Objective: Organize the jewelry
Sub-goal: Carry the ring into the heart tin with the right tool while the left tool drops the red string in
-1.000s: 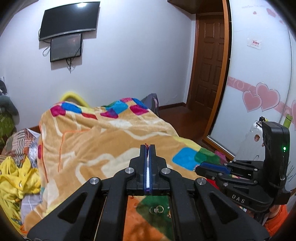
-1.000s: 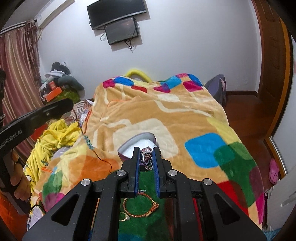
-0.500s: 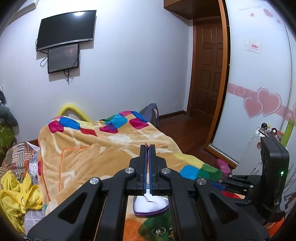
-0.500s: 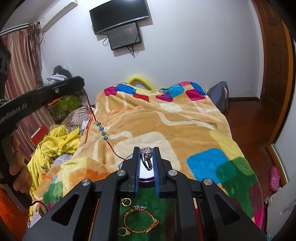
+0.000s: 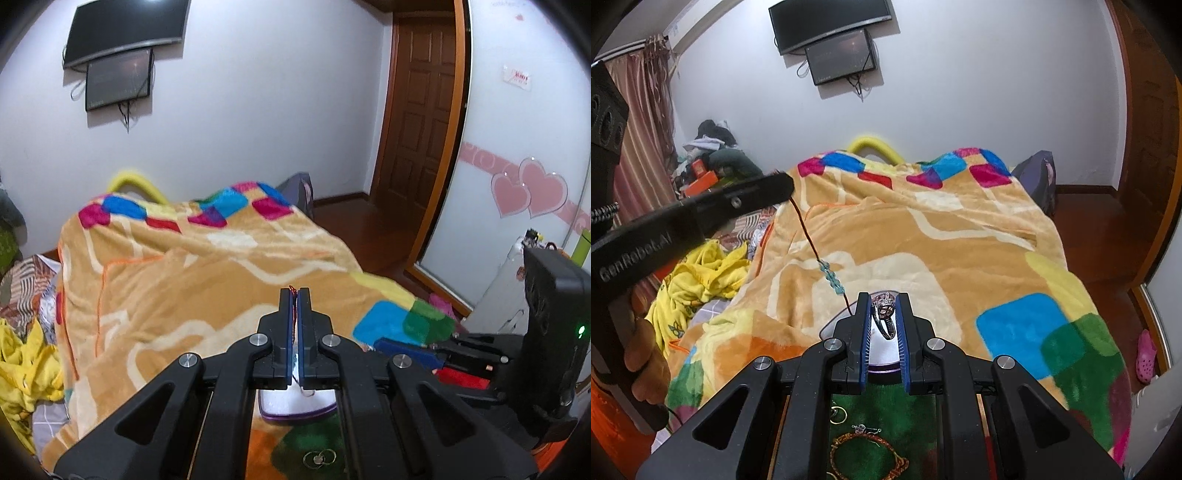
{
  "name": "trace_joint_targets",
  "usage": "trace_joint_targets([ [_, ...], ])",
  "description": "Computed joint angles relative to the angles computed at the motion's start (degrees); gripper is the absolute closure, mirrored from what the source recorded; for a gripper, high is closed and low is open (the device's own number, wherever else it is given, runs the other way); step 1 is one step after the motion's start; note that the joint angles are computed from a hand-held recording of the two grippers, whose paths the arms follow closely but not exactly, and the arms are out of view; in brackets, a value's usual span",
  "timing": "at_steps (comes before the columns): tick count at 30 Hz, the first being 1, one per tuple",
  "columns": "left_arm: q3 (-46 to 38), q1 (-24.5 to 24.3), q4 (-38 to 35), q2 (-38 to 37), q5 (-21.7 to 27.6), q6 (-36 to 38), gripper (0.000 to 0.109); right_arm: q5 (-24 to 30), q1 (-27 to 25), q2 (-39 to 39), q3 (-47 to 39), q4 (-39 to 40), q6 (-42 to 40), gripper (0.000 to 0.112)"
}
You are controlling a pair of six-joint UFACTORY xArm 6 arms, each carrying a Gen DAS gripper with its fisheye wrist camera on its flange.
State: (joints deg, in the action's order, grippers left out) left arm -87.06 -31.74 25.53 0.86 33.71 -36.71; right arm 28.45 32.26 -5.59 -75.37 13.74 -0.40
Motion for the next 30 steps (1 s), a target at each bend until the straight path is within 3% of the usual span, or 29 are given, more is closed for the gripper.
trace_joint_targets([
  [12,3.51,0.95,-11.55,1.67,4.14,7.91,0.108,5.31,0.04,4.44,-3.44,1.84,-3.10,0.101],
  [30,4.36,1.36,-15.67,2.17,5.86,11.29,0.107,11.71,0.34,8.46,-7.89,-0.42,-3.92,0.100],
])
